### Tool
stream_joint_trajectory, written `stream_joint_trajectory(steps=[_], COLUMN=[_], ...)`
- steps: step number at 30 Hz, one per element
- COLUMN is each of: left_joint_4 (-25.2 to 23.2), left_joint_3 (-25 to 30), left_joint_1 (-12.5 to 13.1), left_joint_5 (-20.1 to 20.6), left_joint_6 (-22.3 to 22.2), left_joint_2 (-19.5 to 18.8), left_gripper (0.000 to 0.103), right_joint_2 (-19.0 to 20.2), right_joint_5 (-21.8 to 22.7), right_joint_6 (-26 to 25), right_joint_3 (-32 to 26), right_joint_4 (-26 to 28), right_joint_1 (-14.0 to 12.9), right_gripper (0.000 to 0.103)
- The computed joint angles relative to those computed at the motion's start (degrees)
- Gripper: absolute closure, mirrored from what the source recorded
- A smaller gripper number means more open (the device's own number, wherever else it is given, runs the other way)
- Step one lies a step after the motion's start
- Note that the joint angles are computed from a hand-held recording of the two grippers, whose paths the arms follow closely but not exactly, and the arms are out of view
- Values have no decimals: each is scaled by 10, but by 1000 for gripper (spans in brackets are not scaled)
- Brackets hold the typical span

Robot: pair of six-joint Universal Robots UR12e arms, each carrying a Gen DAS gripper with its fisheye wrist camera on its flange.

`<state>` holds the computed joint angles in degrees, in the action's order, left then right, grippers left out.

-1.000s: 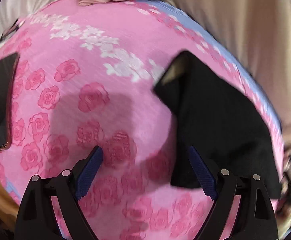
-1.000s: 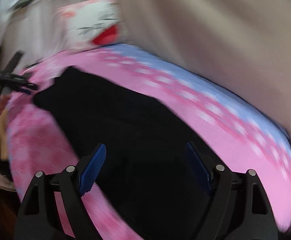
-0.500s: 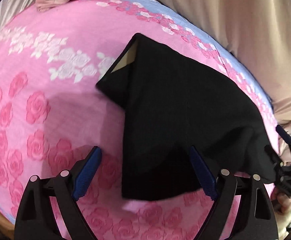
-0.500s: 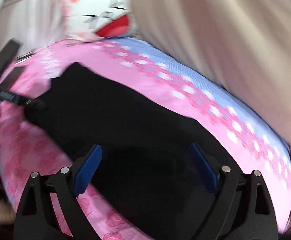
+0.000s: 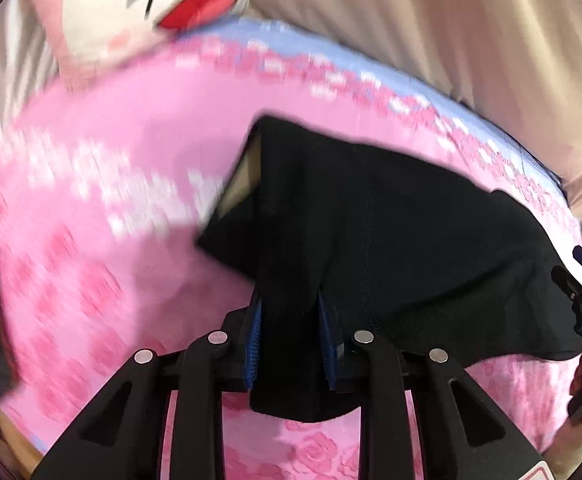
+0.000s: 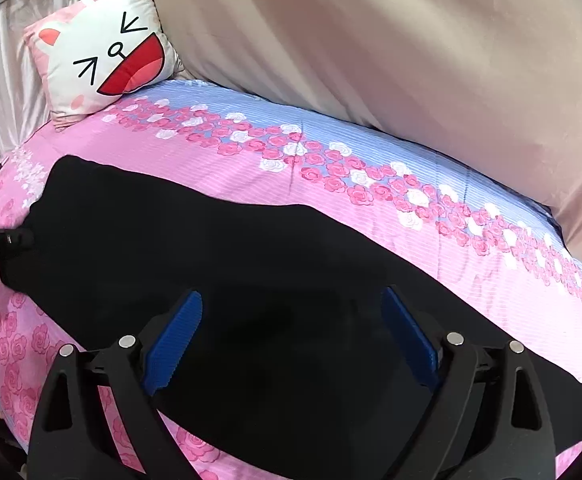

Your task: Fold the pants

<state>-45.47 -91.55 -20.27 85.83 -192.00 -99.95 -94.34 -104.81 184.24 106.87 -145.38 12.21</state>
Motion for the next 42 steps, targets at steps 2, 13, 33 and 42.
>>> stream_joint_trajectory(steps=[2,13,33,42], left_joint_4=[23,2,40,43], left_joint_3=[12,69,-69,-89], left_joint_1=[-4,-11,10,16], left_joint_5=[23,116,51,129], left_joint_6=[25,138,62,45], left_joint_2=[-1,-63,44,60], left_gripper=[81,75,36,36], right_joint_2=[1,-13,65,165], right_joint_5=[-1,7,158,138], right_joint_6=[-1,15,-215,-357], right_joint_3=[0,19,-36,-133], right_joint_4=[-3,-21,-53,-10], right_joint_1=[-1,-24,39,110], right_gripper=[14,14,14,47])
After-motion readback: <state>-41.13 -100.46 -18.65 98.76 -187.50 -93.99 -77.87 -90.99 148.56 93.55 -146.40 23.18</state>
